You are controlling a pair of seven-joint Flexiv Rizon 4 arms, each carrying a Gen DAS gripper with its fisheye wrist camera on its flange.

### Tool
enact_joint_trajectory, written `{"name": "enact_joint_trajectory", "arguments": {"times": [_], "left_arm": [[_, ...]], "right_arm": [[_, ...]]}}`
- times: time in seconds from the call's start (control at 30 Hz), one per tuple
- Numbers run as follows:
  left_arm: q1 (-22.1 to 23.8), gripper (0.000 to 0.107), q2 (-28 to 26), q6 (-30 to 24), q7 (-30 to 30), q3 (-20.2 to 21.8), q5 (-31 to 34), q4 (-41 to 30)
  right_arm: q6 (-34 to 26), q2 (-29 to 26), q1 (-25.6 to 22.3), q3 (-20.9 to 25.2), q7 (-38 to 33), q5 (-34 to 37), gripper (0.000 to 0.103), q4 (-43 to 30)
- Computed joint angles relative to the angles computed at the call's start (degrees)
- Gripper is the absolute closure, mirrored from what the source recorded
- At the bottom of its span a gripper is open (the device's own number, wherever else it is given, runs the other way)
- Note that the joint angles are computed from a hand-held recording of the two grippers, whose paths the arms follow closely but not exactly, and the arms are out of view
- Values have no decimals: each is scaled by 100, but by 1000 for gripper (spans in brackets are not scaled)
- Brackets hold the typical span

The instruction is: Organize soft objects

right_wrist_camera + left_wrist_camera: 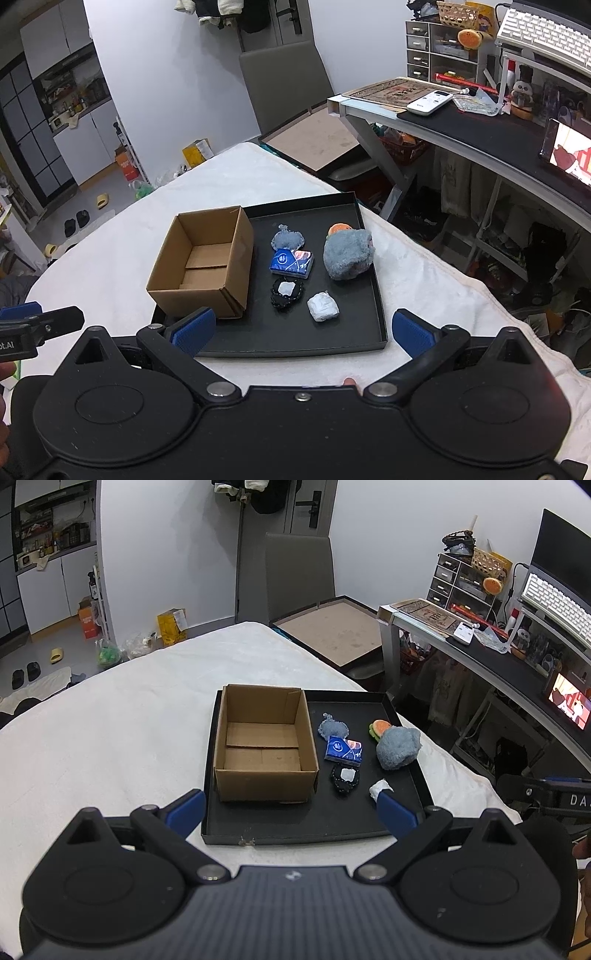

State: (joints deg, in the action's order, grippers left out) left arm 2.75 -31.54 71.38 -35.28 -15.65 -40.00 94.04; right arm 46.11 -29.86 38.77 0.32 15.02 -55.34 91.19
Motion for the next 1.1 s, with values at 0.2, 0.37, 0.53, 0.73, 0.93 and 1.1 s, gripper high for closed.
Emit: {"name": "enact_joint_trajectory", "arguments": {"times": [0.2, 0.37, 0.53, 0.73, 0.93, 1.1], "left_arm": [[-7, 8, -77, -81, -60, -2, 35, -117], [-86, 8, -213, -200, -236, 90, 169, -316], [-141, 8, -393, -306, -482, 187, 391, -563], [-175, 8, -650, -373, -742, 226, 601, -910], [-217, 8, -942, -438, -1045, 287, 818, -1292], [-301, 8, -1209, -535, -1350, 385, 1057, -1673]], "right_arm": [[11, -22, -23, -4, 2, 40, 0, -7], [-16, -46, -26, -63, 115, -20, 0, 4], [57, -104, -109, -66, 37, 44, 0, -25], [204, -248, -193, -106, -73, 209, 0, -129], [372, -410, -233, -228, -116, 307, 0, -217], [532, -458, -225, -428, 216, 143, 0, -128]]}}
